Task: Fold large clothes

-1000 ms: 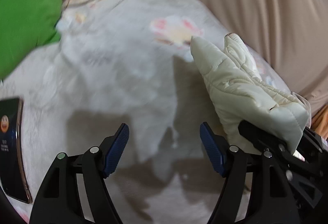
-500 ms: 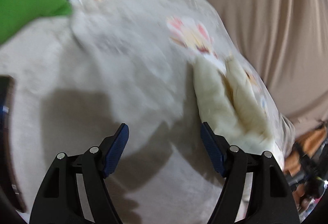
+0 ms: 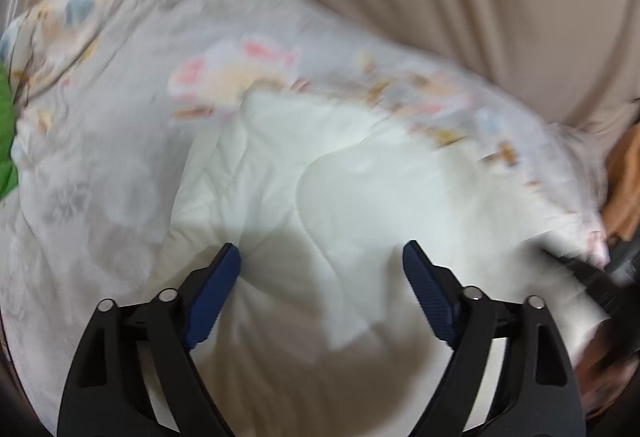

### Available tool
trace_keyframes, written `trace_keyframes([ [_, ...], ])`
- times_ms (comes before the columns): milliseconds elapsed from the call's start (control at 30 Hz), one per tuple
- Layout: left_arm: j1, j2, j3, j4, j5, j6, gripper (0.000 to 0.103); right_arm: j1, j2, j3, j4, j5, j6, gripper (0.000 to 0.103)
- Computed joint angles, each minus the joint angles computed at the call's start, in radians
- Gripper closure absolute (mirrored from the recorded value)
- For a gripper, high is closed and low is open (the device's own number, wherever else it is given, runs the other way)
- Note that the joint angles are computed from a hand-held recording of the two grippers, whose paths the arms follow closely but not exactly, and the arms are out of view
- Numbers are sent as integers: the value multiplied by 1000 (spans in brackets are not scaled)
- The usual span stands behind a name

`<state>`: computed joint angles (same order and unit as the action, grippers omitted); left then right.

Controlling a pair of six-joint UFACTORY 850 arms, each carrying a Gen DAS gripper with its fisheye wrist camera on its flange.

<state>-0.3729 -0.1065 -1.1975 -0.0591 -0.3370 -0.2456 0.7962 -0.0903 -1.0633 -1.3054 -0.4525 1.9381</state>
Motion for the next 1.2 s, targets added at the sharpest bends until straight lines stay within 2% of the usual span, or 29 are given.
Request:
trace_keyframes([
  [33, 4, -8, 3, 22, 6, -28, 22, -44, 49, 61, 36, -16, 30, 101],
  [133, 33, -15, 19, -37, 18, 26, 22, -157, 118, 179, 140, -78, 8, 103],
  [167, 36, -10, 27, -32, 16, 17, 22, -195, 141, 221, 157, -53, 28, 103],
  [233, 36, -7, 20, -12, -6, -9, 26, -245, 191, 272, 170, 51, 77, 103],
  [267, 38, -10, -2, -25, -23, -1, 28, -243, 194, 263, 197, 46, 41, 103],
  [300, 39, -11, -22, -80, -20, 49, 28, -224, 186, 234, 205, 3, 6, 100],
  [333, 44, -10, -29, -165, -5, 134, 27, -211, 183, 214, 182, 2, 1, 100],
  [433, 26, -79, -151, -269, -12, 233, 26, -217, 122, 99, 173, 125, -85, 100],
  [533, -12, -233, -331, -185, -89, 172, 26, -205, -31, -86, 365, 185, -395, 100],
  [567, -24, -269, -366, -107, -107, 111, 26, -200, -86, -139, 438, 190, -500, 100],
  [600, -35, -302, -396, -2, -125, 33, 27, -197, -137, -185, 518, 173, -605, 101],
  [667, -40, -343, -418, 160, -152, -82, 27, -203, -186, -232, 612, 89, -722, 103],
  [733, -25, -336, -390, 155, -127, -91, 30, -241, -151, -172, 610, 82, -673, 103],
  [800, -2, -320, -357, 142, -107, -66, 30, -290, -78, -68, 537, 99, -530, 103],
  [867, 23, -310, -328, 40, -75, 38, 30, -341, 2, 45, 454, 90, -376, 103],
  [900, 34, -307, -317, -32, -68, 99, 31, -364, 40, 102, 423, 100, -316, 103],
  [933, 38, -304, -311, -62, -61, 126, 32, -388, 68, 144, 408, 152, -281, 103],
  [967, 37, -299, -303, -54, -50, 116, 32, -401, 92, 175, 407, 191, -257, 103],
  [1000, 34, -294, -296, -21, -40, 80, 35, -403, 97, 177, 428, 189, -269, 103],
  [1033, 31, -288, -291, 4, -33, 52, 38, -389, 86, 157, 444, 144, -301, 103],
  [1100, 34, -245, -253, 9, -12, 28, 41, -329, 52, 90, 426, -27, -309, 102],
  [1133, 34, -219, -230, 31, -2, 0, 39, -288, 54, 71, 390, -69, -289, 97],
  [1167, 35, -177, -192, 76, 12, -47, 38, -258, 72, 72, 354, -69, -270, 97],
  [1200, 38, -131, -149, 101, 23, -70, 33, -223, 90, 71, 313, -27, -255, 97],
])
